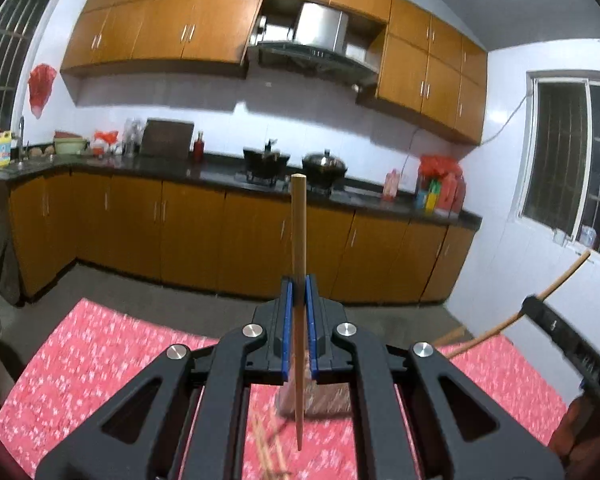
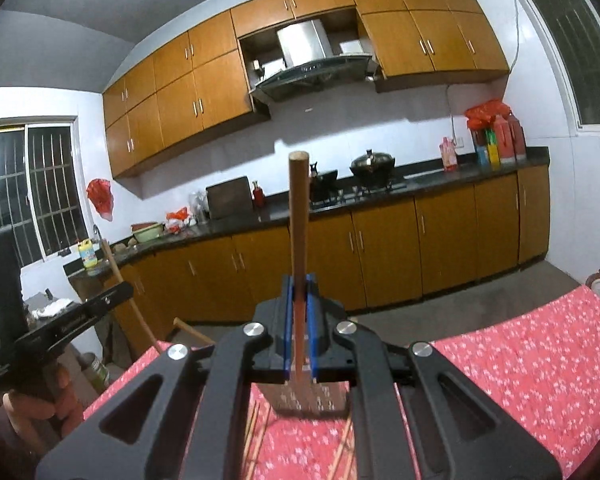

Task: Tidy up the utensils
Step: 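Raise the left tool's chopstick above the holder while the right tool lifts its chopstick there, then open the right tool over the holder while the left tool releases its chopstick inside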

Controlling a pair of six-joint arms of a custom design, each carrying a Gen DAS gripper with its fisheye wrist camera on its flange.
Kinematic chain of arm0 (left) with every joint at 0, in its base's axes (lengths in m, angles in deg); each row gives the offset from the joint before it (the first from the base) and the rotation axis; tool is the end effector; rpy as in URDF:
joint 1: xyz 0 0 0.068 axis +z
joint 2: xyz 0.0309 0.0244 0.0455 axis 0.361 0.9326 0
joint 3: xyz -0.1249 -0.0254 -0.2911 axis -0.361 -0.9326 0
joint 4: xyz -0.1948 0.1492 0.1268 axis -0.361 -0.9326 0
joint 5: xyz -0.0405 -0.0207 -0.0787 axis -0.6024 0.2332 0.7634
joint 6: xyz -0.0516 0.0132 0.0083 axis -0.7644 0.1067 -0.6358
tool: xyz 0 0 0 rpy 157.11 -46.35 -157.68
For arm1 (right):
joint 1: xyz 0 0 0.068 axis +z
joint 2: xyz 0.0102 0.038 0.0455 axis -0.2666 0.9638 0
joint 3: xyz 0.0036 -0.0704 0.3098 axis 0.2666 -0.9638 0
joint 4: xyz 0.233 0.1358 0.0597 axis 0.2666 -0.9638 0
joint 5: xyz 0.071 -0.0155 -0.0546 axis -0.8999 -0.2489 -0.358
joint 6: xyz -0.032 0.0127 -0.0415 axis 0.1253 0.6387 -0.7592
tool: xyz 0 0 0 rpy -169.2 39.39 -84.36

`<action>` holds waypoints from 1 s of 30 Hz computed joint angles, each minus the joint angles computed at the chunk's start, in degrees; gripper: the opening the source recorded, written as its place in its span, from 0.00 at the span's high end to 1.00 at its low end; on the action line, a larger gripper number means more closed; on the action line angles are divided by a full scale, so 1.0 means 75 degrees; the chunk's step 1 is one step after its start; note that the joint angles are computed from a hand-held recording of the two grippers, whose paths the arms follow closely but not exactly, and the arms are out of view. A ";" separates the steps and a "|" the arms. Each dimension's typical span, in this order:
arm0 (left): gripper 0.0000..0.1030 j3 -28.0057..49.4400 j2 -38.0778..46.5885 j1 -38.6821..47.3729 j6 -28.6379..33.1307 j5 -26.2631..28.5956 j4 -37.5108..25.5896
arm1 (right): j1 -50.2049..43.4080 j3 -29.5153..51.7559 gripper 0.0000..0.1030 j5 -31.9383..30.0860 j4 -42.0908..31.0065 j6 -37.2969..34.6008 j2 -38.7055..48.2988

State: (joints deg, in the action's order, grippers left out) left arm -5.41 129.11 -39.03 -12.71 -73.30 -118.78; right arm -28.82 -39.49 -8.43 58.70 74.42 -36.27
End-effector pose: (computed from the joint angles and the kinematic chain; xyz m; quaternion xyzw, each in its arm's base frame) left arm 0.1234 -0.1516 0.4103 -0.1250 0.7795 -0.0247 0.6133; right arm 0.1856 -0.0186 0.3759 -0.1133 0.7558 0.2515 0.5938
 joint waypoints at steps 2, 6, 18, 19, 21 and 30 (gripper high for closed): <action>0.93 0.0093 0.0090 0.0207 0.0469 0.0016 0.0546 | 0.0305 0.0128 0.93 0.0361 0.0281 0.0179 0.0174; 0.93 0.0169 0.0359 0.0673 0.1327 0.0036 0.1853 | 0.0914 0.0342 0.93 0.1133 0.0624 0.0254 0.0671; 0.93 -0.0586 0.1010 0.1720 0.1693 0.0646 0.3556 | 0.2127 0.0464 0.93 0.2413 0.0824 0.0005 0.1792; 0.93 -0.0678 0.1049 0.1805 0.1574 0.0817 0.3567 | 0.2160 0.0444 0.93 0.2425 0.0823 -0.0022 0.1845; 0.93 -0.0758 0.1123 0.1882 0.1404 0.1049 0.3476 | 0.2282 0.0428 0.92 0.2499 0.0747 -0.0116 0.1951; 0.92 -0.0705 0.0826 0.1762 0.1000 0.1133 0.2758 | 0.1990 0.0228 0.85 0.2138 0.0693 -0.0054 0.1523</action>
State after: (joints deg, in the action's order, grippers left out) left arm -10.70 135.31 -25.81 -5.21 -64.80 -98.09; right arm -13.90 -37.78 7.61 63.90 74.01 -24.85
